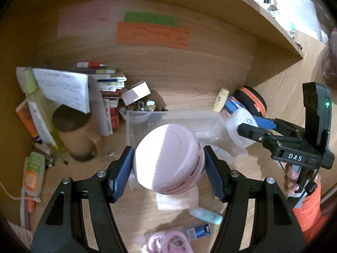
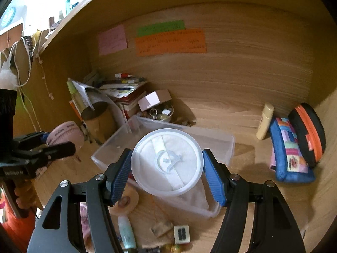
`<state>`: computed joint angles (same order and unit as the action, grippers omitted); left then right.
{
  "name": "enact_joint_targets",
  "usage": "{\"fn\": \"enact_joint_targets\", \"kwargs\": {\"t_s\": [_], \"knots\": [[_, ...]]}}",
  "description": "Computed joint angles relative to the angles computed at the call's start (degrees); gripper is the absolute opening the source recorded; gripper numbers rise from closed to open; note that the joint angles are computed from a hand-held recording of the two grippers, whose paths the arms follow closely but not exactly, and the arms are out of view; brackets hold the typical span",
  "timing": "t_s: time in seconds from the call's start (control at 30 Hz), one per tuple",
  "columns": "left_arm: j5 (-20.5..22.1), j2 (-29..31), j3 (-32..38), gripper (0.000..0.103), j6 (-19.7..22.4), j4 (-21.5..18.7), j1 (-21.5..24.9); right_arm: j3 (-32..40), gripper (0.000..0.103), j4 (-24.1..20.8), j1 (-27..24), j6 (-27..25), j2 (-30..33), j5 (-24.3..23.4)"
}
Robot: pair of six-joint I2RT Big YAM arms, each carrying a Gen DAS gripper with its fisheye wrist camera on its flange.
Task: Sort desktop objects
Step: 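Lower the compact and white jar into the clear box and open both tools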
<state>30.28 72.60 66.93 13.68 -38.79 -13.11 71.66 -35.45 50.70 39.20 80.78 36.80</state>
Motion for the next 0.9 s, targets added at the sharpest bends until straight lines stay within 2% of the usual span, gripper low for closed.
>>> {"fn": "enact_joint_targets", "kwargs": {"t_s": [0.23, 0.5, 0.63, 0.8, 0.9], "knots": [[-2.99, 4.67, 2.93, 0.065, 0.13, -0.01, -3.03, 0.79, 0.063, 1.91, -3.3, -0.88, 2.46, -3.01], [-4.9, 11.17, 6.38, 0.065, -0.04, -1.54, -4.75, 0.49, 0.063, 2.95, -5.92, -0.6, 6.23, -7.94], [-5.09, 12.98, 6.71, 0.065, 1.28, -1.81, -5.39, -0.56, 0.063, 3.83, -6.88, 0.05, 7.05, -11.51], [-5.02, 15.17, 7.39, 0.065, 2.04, -2.68, -5.83, -0.58, 0.063, 4.16, -6.49, -1.13, 7.62, -11.85], [-6.86, 14.53, 6.17, 0.065, 2.31, -0.72, -6.71, 0.2, 0.063, 3.02, -5.91, -2.04, 8.59, -11.1]]}}
